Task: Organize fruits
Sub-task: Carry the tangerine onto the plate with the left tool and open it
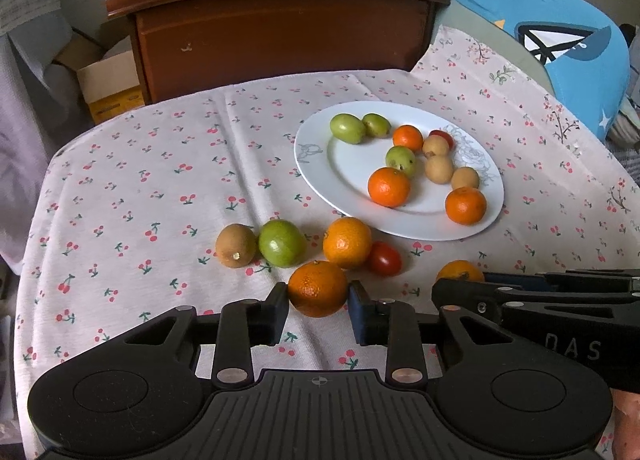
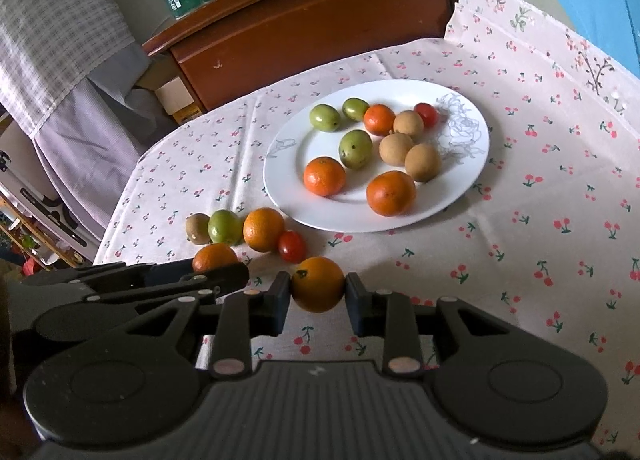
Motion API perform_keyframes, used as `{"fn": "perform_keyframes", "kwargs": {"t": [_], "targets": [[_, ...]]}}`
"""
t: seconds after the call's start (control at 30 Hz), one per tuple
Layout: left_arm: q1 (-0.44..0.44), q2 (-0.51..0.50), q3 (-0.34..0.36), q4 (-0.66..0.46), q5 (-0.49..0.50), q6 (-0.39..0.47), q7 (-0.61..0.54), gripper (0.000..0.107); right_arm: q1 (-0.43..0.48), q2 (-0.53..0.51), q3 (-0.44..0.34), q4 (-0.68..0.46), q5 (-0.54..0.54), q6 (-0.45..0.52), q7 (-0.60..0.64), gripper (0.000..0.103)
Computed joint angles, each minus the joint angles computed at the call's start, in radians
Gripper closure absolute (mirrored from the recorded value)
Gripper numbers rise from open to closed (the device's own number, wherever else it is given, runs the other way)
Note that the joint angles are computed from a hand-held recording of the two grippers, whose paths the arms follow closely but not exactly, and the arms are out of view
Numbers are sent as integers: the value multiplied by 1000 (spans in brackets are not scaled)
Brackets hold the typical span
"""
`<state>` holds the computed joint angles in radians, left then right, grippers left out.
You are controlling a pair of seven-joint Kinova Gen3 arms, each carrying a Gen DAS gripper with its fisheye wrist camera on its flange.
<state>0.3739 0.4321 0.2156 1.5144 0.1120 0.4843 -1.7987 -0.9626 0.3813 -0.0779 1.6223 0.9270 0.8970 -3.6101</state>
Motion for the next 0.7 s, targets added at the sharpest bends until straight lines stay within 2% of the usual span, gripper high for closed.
{"fn": "perform_keyframes", "kwargs": {"t": [0.17,0.43,0.6,0.7], "targets": [[-8,-12,4,4,9,-6,-1,78,-6,-10,2,7,21,4,-20,74],[-55,-35,38,-12,78,-20,-41,78,-9,-56,-9,35,127,36,-107,74],[-82,-18,58,-74,127,17,-69,78,16,-87,-32,46,172,69,-141,74],[-63,1,40,-113,123,29,-62,78,40,-95,-41,50,189,75,-151,74]]}}
